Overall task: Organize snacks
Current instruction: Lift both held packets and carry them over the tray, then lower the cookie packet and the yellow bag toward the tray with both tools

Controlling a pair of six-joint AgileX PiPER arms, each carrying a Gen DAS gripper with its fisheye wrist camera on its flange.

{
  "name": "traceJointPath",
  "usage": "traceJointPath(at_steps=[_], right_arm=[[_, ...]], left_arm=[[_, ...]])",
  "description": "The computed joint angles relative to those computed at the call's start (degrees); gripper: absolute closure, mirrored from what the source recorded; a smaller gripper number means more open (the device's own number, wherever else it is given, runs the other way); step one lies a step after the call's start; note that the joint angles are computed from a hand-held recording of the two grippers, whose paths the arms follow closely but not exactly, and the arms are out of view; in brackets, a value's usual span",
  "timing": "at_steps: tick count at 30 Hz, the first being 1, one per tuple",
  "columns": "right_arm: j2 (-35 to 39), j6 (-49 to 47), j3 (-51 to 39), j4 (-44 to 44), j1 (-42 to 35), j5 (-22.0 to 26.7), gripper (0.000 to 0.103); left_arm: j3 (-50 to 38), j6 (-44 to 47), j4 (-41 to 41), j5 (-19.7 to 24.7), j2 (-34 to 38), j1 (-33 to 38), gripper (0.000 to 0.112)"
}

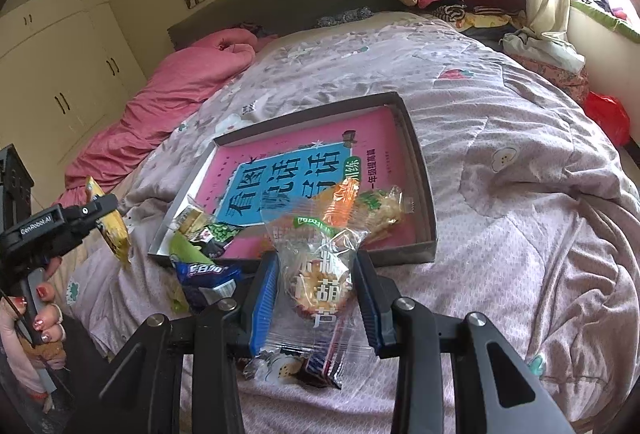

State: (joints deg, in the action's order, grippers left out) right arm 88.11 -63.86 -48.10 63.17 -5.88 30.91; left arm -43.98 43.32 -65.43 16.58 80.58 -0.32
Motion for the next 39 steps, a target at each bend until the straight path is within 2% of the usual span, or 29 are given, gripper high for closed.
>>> traceJointPath(at_steps=[7, 13, 22, 39], right_arm=[[2.8, -0.8, -2.4, 1.2, 1.8, -1.6, 0.065], [5.6, -0.7, -5.2, 1.7, 3.8, -2.9, 0.065], [8.7, -2.1, -7.2, 3.4, 6.1, -4.2, 0.065], [13.4, -0.1, -12.2, 2.3, 10.4, -7.5, 0.065]], left_arm=[[-1.7, -1.6, 3.3, -2.9, 2.8, -1.3, 0.087], [-3.0, 0.0, 2.9, -4.5, 5.3, -2.1, 0.087], [-5.9, -3.3, 8.1, -7.6, 9.8, -4.3, 0.087], [-8.2, -4.5, 11.2, -8.7, 13.1, -5.7, 0.087]])
